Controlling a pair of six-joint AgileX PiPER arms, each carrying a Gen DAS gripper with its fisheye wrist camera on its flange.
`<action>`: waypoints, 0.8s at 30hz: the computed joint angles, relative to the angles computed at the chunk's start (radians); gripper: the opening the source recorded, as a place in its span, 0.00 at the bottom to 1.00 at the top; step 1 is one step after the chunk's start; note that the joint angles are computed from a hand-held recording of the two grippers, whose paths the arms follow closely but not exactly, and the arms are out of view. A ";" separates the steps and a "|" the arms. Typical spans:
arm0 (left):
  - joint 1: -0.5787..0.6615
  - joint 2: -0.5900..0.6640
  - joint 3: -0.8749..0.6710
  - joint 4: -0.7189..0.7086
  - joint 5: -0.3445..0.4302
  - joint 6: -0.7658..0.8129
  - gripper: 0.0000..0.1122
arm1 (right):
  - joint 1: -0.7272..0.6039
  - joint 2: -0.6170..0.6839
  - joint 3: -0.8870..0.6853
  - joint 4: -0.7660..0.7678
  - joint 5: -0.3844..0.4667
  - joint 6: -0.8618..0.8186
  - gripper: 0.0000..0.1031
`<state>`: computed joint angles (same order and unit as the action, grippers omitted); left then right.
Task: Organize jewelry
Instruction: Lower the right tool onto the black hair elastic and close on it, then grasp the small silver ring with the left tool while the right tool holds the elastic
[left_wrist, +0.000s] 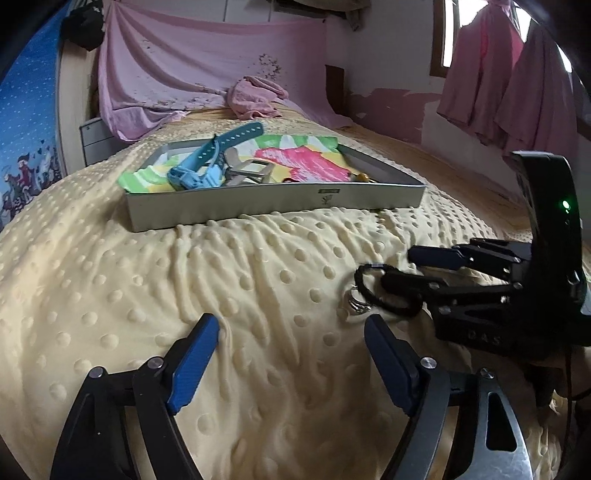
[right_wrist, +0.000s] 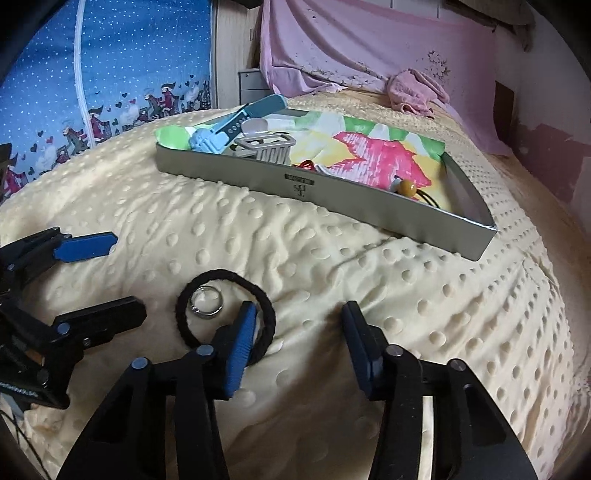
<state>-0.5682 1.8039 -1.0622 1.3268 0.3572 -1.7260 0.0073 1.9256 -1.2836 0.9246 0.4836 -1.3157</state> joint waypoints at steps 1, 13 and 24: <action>0.001 0.005 -0.009 -0.025 -0.009 0.035 0.69 | -0.001 0.001 -0.004 -0.005 -0.003 0.008 0.37; 0.028 0.083 -0.155 -0.373 -0.084 0.495 0.51 | -0.024 0.023 -0.028 0.031 0.000 -0.001 0.31; 0.030 0.129 -0.223 -0.539 -0.056 0.700 0.37 | -0.041 0.068 -0.082 0.042 0.034 0.012 0.27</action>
